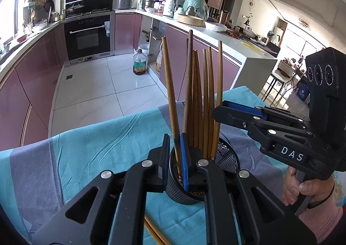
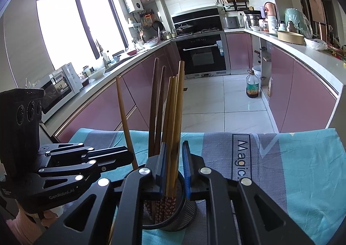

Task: Organize utensils
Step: 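Open both grippers and withdraw them from the cup, then move both open grippers down toward the last two chopsticks on the cloth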

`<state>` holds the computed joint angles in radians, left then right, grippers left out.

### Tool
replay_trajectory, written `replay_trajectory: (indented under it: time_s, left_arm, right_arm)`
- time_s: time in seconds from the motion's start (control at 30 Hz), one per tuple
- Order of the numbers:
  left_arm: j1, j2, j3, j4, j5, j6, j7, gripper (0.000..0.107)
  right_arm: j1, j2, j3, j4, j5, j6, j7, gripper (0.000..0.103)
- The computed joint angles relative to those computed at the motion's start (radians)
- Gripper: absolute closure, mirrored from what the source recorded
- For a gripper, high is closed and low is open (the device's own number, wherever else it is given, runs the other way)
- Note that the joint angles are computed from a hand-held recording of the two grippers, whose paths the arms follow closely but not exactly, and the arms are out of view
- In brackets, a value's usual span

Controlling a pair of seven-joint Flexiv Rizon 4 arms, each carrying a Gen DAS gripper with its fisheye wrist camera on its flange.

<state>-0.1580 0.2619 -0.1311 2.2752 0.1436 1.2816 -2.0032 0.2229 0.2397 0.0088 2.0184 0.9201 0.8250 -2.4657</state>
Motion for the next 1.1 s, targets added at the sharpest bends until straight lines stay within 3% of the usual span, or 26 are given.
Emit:
replay_trajectory:
  time_s: [0.33, 0.47, 0.63, 0.7, 0.8, 0.93, 1.0, 1.1]
  left_arm:
    - [0.038, 0.037, -0.027, 0.020, 0.062, 0.010, -0.076, 0.081]
    - [0.077, 0.079, -0.053, 0.033, 0.116, 0.003, -0.138, 0.071]
    - [0.145, 0.186, -0.104, 0.072, 0.198, -0.018, -0.240, 0.050]
    - [0.161, 0.235, -0.115, 0.095, 0.215, -0.030, -0.264, 0.036]
    - [0.169, 0.308, -0.110, 0.139, 0.216, -0.051, -0.274, 0.028]
    - [0.179, 0.401, -0.112, 0.194, 0.209, -0.103, -0.279, 0.025]
    - [0.175, 0.440, -0.106, 0.222, 0.201, -0.128, -0.274, 0.016]
    - [0.164, 0.501, -0.094, 0.269, 0.190, -0.156, -0.269, 0.013]
  right_arm:
    - [0.001, 0.019, -0.008, 0.011, 0.017, 0.004, -0.023, 0.082]
    - [0.004, 0.055, -0.016, 0.033, 0.040, 0.010, -0.050, 0.069]
    - [0.021, 0.124, -0.039, 0.073, 0.062, 0.007, -0.096, 0.056]
    - [0.032, 0.157, -0.050, 0.093, 0.066, -0.005, -0.115, 0.053]
    - [0.052, 0.206, -0.076, 0.123, 0.062, -0.060, -0.142, 0.048]
    - [0.069, 0.259, -0.091, 0.169, 0.042, -0.131, -0.160, 0.047]
    - [0.075, 0.272, -0.089, 0.187, 0.025, -0.161, -0.155, 0.046]
    - [0.077, 0.280, -0.081, 0.218, 0.008, -0.175, -0.141, 0.046]
